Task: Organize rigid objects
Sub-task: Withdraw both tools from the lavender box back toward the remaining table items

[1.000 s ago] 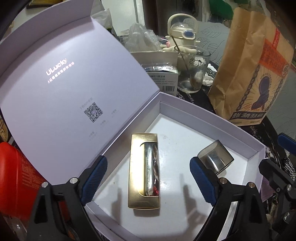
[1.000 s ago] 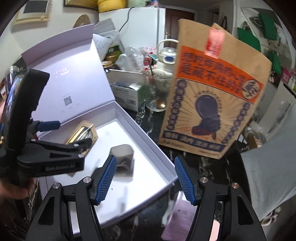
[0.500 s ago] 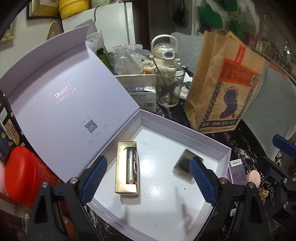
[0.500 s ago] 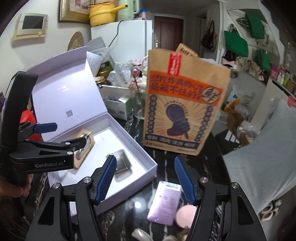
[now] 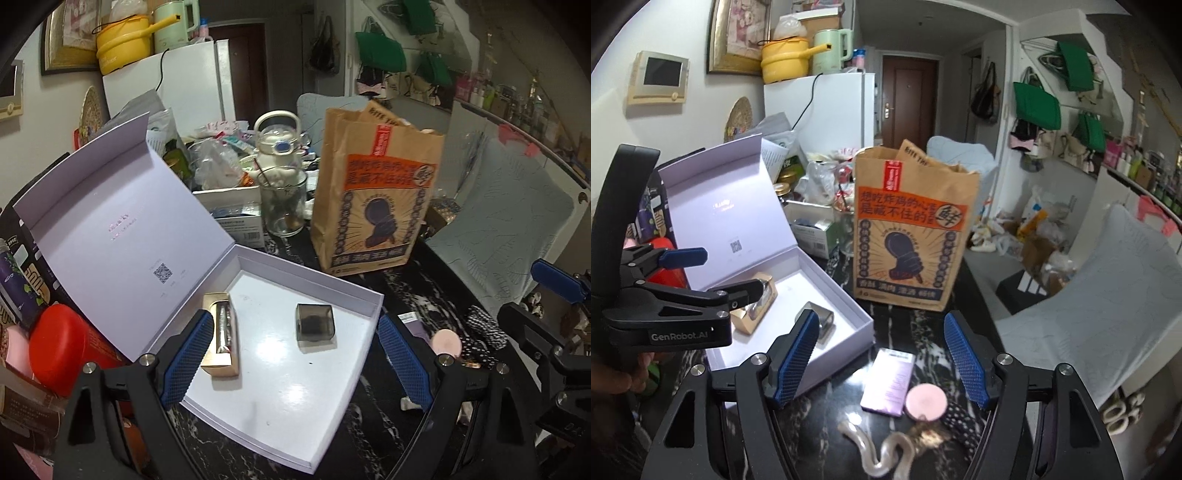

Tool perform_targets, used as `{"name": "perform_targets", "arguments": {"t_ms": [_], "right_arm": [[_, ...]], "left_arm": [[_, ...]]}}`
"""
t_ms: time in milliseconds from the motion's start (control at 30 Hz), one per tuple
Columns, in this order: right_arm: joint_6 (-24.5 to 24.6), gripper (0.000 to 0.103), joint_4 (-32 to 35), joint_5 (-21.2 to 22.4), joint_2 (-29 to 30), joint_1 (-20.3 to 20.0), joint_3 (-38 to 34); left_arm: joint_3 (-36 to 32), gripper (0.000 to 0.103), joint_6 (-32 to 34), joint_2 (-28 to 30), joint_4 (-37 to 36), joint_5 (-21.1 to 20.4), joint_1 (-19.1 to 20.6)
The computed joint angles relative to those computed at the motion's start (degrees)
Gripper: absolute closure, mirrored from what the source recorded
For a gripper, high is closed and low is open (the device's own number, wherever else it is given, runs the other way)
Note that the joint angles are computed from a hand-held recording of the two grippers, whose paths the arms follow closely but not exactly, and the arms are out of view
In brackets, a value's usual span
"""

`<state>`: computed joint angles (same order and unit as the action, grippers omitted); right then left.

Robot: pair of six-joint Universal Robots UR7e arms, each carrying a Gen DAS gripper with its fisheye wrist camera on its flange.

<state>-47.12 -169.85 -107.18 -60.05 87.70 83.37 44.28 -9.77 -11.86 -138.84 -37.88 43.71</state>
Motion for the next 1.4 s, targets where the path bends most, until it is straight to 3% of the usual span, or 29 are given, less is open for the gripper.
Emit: {"name": "perform_targets", "arguments": {"t_ms": [167,633,1400], "right_arm": [[-0.3,0.026,-1.4,1.4,-3.4,-0.7,3.6],[-1.8,0.021,-8.3,-0.9,-10.0,-1.7,12.1],[2.4,0.020,-9.4,-2.4,-16.5,-7.5,20.1]], "left_arm": [[2.0,0.011,1.4,-0.7,-1.6,-2.7,-1.3],[6.6,0.011,4.8,-1.3,-5.2,-6.1,-4.6],[14.8,0.011,4.7,-2.2,-6.3,-11.6,-6.8]]}}
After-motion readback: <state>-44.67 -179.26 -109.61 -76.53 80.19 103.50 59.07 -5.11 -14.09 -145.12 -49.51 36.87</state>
